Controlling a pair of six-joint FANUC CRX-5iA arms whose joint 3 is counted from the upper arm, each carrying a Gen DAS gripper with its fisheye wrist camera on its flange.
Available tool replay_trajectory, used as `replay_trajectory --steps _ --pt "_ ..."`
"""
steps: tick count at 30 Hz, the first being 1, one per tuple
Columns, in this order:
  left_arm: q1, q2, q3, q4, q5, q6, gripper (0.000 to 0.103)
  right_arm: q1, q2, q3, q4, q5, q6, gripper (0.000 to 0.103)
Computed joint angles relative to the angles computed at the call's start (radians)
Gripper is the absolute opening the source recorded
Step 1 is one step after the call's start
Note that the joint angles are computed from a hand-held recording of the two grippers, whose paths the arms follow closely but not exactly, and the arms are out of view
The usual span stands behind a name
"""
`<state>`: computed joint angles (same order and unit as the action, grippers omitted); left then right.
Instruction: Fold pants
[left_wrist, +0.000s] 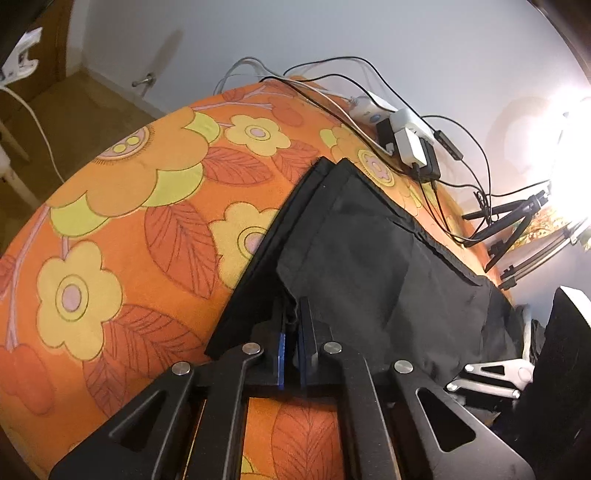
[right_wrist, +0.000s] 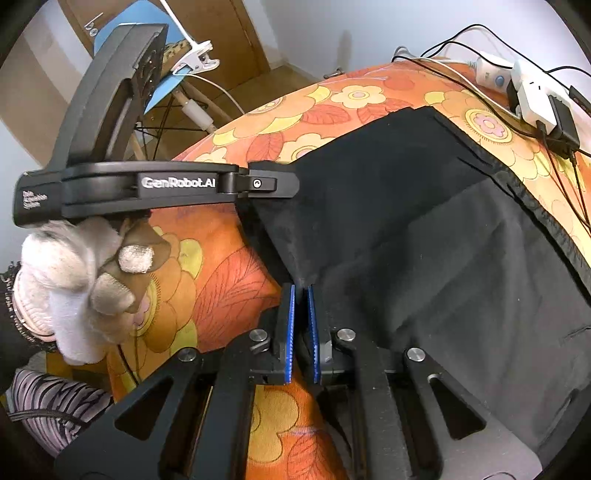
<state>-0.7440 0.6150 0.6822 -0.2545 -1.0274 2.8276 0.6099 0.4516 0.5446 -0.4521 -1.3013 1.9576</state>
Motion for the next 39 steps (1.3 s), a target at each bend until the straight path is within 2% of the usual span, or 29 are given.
replay_trajectory --steps 2,3,6,7,10,13,15,20,23,27,32,34,39 --pt "-0.011 -0.018 -0.02 -0.025 0.009 0.013 0.004 -0.02 0.005 0.026 -0.024 -0.012 -0.013 0.009" --pt "-0.018 -0.023 -0.021 -0.035 0.003 0.009 0.004 -0.029 0.01 0.042 -0.032 -0.01 -0.029 0.014" --pt "-0.04 -0.024 -0.004 -0.069 -0.027 -0.014 0.004 -0.047 0.046 0.118 -0.04 -0.002 -0.118 0.041" --pt "-0.044 -0.019 0.008 -0.076 -0.041 -0.024 0.004 -0.048 0.067 0.153 -0.04 -0.013 -0.146 0.044" --pt "-0.039 -0.024 0.003 -0.074 -0.042 -0.024 0.004 -0.026 0.164 0.302 -0.005 -0.089 -0.231 0.044" --pt "-0.026 -0.029 -0.011 -0.065 -0.034 -0.016 0.004 0.011 0.216 0.36 0.068 -0.086 -0.272 0.044" --pt "-0.014 -0.03 -0.019 -0.053 -0.033 -0.015 0.004 0.027 0.209 0.336 0.106 -0.049 -0.275 0.044" --pt "0.003 -0.043 -0.051 -0.038 -0.013 -0.005 0.004 0.009 0.185 0.297 0.127 -0.03 -0.263 0.044" --pt "0.0 -0.034 -0.037 -0.031 -0.031 -0.031 0.003 -0.011 0.133 0.226 0.14 -0.003 -0.247 0.044" --pt "0.003 -0.028 -0.02 -0.018 -0.051 -0.046 0.004 -0.079 0.004 0.074 0.114 0.033 -0.222 0.044" --pt "-0.006 0.016 0.075 -0.025 -0.167 -0.09 0.008 -0.136 -0.228 -0.205 0.232 0.162 -0.233 0.044" --pt "-0.009 0.016 0.082 -0.028 -0.179 -0.088 0.008 -0.174 -0.316 -0.31 0.274 0.203 -0.272 0.044" --pt "-0.041 0.03 0.167 -0.084 -0.26 -0.096 0.008 -0.284 -0.445 -0.465 0.331 0.241 -0.369 0.044"
